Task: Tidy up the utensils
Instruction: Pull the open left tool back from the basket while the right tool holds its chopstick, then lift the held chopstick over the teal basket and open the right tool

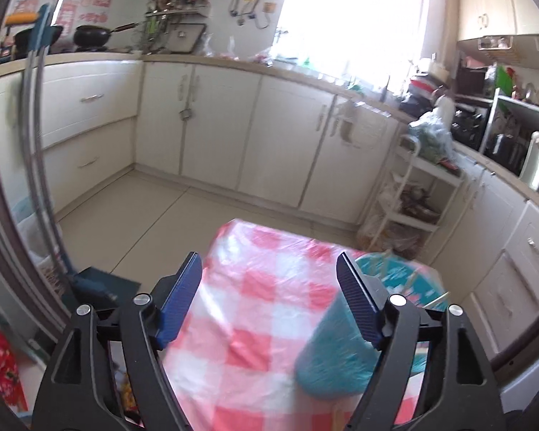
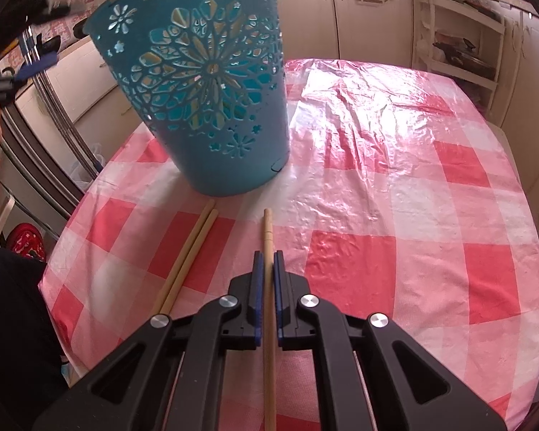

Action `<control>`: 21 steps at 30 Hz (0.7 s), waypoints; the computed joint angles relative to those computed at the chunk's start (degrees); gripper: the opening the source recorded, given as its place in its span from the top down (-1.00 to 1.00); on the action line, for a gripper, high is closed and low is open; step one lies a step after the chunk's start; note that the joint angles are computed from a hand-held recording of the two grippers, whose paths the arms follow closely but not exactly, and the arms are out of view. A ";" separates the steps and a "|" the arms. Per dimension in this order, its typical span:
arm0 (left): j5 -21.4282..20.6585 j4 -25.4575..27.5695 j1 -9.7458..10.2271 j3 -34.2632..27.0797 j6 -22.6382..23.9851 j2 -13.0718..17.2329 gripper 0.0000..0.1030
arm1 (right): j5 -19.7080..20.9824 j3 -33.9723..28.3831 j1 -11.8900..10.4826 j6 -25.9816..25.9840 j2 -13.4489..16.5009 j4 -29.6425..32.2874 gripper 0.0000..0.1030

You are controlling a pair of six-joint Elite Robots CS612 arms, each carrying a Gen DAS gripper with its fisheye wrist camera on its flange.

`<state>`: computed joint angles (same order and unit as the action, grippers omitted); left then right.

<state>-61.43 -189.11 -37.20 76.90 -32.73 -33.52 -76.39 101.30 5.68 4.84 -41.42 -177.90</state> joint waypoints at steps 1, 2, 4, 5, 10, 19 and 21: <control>0.72 0.77 0.11 0.38 -0.54 0.22 -0.43 | 0.23 0.20 -0.14 0.37 -0.14 0.12 0.89; 1.43 1.82 0.23 0.52 -1.23 0.51 -0.43 | 0.36 0.45 -0.26 0.57 -0.29 0.14 0.89; -0.37 7.82 1.01 -0.19 -5.16 0.75 -0.43 | 1.70 0.98 -0.71 1.82 -0.72 0.53 0.89; -3.91 9.57 1.73 -0.61 -7.04 0.91 -0.43 | 2.67 1.22 -0.96 2.51 -0.91 0.41 0.89; -5.09 11.22 2.28 -0.93 -7.45 1.10 -0.45 | 10.03 2.74 -2.42 6.26 -1.89 -4.73 0.88; -6.83 14.75 2.59 -1.76 -10.05 1.51 -0.51 | 20.21 4.42 -3.92 11.03 -3.22 -13.53 0.89; -6.68 15.18 2.52 -1.95 -9.94 1.61 -0.51 | 21.19 4.45 -4.09 11.55 -3.45 -14.90 0.89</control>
<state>-68.11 -173.92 -34.68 74.95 -42.67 -31.91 -55.20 105.75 1.58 16.38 -44.87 -192.80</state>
